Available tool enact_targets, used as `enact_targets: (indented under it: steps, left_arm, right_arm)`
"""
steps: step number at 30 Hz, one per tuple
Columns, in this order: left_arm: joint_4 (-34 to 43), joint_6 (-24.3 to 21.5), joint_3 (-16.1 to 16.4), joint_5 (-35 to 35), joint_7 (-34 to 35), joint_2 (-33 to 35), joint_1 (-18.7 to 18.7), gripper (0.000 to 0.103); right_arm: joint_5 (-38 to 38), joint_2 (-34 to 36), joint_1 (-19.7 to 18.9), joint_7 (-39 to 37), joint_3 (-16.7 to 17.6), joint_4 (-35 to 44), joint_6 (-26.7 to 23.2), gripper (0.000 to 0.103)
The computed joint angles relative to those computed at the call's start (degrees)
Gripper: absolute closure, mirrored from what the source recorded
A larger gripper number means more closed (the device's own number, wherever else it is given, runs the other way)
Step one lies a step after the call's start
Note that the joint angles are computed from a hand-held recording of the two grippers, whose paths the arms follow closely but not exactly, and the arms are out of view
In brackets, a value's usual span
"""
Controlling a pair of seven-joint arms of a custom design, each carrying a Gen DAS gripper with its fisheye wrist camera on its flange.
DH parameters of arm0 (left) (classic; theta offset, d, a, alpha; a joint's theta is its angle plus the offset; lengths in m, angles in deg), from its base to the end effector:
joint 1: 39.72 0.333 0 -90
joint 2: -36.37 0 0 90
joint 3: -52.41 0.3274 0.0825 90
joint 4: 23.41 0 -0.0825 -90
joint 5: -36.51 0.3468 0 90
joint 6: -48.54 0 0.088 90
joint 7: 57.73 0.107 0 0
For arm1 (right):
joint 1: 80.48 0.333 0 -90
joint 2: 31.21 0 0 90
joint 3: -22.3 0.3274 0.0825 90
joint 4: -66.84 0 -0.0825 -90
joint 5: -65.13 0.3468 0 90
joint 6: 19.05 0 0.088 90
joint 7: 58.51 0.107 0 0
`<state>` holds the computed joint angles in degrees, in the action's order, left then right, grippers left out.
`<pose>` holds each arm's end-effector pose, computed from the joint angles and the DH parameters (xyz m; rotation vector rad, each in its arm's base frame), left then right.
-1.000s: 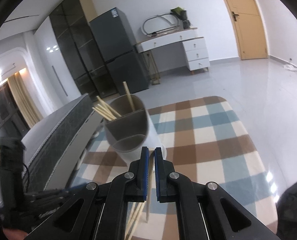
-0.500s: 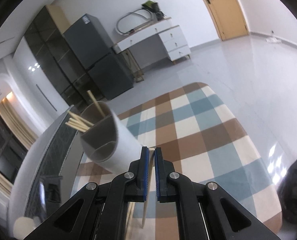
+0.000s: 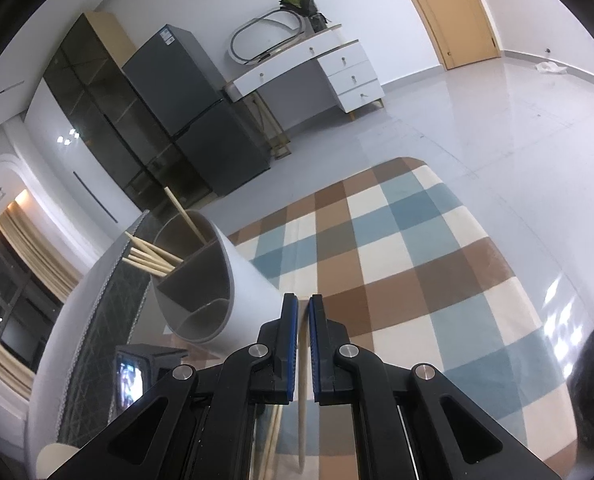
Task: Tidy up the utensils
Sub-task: 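Lift both held chopsticks up over the holder opening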
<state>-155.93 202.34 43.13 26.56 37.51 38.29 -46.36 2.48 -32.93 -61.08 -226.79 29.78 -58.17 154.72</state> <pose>0.4987 -0.1361 0.4016 -1.8502 2.3226 -0.4920 0.4365 0.2975 0.5065 -1.3508 1.7612 -0.3425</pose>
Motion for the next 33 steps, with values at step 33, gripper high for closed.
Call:
enact_targets:
  steps: [33]
  left_arm:
    - [-16.9,16.1,6.0,-21.3,16.2,-28.3,-6.9,0.103]
  right_arm:
    - [-3.3,-12.0,3.2,-1.2,7.7,-4.1,-16.7,0.098]
